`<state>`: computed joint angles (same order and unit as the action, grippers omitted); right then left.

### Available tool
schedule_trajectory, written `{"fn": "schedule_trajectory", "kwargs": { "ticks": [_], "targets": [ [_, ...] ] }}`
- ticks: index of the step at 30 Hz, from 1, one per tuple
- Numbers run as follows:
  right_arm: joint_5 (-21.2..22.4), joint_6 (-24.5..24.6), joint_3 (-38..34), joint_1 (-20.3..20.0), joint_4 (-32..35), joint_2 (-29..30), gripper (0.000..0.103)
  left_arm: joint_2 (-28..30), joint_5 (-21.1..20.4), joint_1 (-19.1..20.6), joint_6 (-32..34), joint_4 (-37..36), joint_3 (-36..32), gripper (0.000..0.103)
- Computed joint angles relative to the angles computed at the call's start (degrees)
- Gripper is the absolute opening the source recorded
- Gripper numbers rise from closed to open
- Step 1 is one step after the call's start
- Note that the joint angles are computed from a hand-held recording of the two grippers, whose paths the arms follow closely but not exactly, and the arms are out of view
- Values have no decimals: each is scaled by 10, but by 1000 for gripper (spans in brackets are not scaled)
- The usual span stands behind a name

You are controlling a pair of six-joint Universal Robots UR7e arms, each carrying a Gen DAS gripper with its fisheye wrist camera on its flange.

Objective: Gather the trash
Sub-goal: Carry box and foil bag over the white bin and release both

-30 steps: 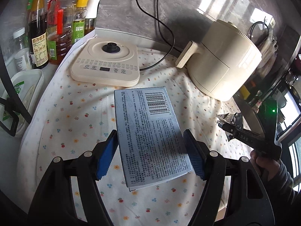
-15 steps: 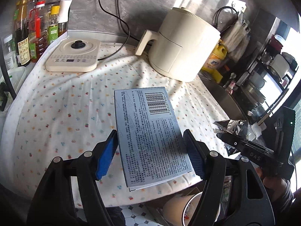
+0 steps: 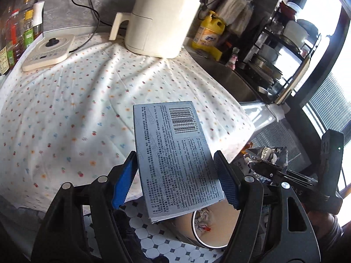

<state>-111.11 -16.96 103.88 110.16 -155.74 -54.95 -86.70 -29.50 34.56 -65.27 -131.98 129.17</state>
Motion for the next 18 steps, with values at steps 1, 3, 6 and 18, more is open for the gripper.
{"fn": "schedule_trajectory", "kwargs": {
  "ticks": [1, 3, 6, 18],
  "targets": [
    [-6, 1, 11, -6, -4, -10, 21, 12, -7, 0, 11, -20, 1, 70],
    [-18, 7, 30, -18, -9, -26, 21, 35, -27, 2, 37, -63, 3, 70],
    [-36, 19, 53, -39, -17, -48, 21, 73, -64, 15, 81, -119, 0, 70],
    [-85, 79, 101, -120, -22, -72, 29, 205, -208, 83, 205, -209, -53, 70]
  ]
}}
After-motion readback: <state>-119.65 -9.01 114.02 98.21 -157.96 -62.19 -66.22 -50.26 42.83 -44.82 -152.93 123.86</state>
